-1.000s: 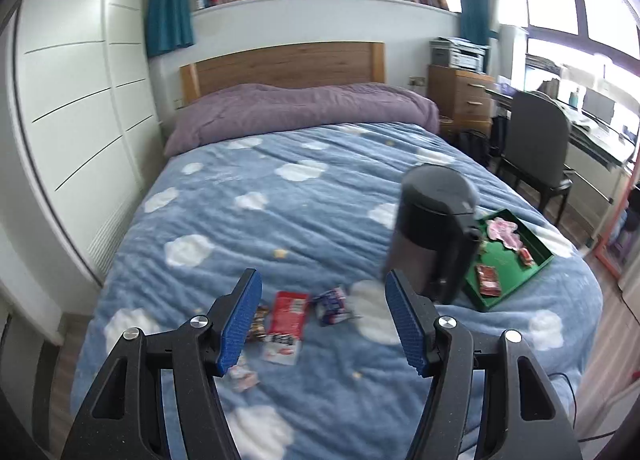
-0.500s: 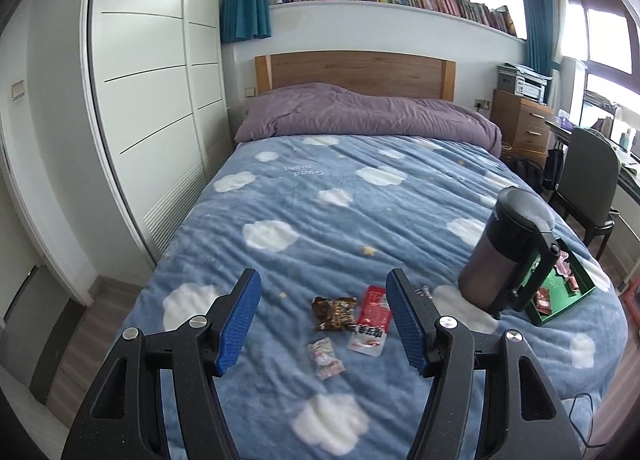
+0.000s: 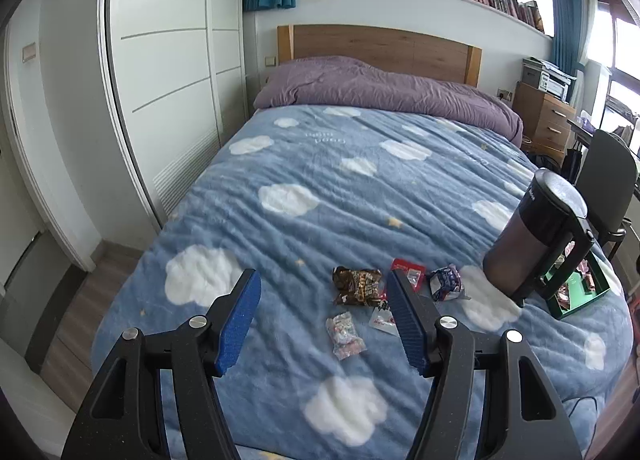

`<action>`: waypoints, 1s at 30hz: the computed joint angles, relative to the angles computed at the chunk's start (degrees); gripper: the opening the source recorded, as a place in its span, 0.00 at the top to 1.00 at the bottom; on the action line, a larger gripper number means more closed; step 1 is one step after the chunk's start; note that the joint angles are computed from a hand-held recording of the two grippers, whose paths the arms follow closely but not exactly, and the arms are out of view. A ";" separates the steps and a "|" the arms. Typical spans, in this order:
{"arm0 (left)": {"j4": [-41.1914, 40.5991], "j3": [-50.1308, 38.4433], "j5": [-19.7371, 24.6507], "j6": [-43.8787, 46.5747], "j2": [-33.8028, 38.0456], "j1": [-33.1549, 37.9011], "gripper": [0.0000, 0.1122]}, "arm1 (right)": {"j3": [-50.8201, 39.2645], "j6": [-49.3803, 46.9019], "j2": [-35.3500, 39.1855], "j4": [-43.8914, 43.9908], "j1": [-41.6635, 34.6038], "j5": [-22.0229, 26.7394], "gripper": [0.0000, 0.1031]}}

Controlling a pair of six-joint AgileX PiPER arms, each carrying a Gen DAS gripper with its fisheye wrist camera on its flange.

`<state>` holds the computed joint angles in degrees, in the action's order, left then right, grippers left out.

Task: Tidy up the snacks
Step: 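Open both tools and move them back toward the snacks on the blanket, then grasp the white cat-print candy with the left tool while the right tool grasps the red spicy-strip bag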

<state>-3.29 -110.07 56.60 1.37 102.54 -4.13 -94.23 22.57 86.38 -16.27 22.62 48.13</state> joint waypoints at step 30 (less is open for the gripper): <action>1.49 -3.66 2.10 -3.79 23.30 -3.68 0.47 | -11.52 -16.93 33.79 29.23 -3.64 -2.57 0.00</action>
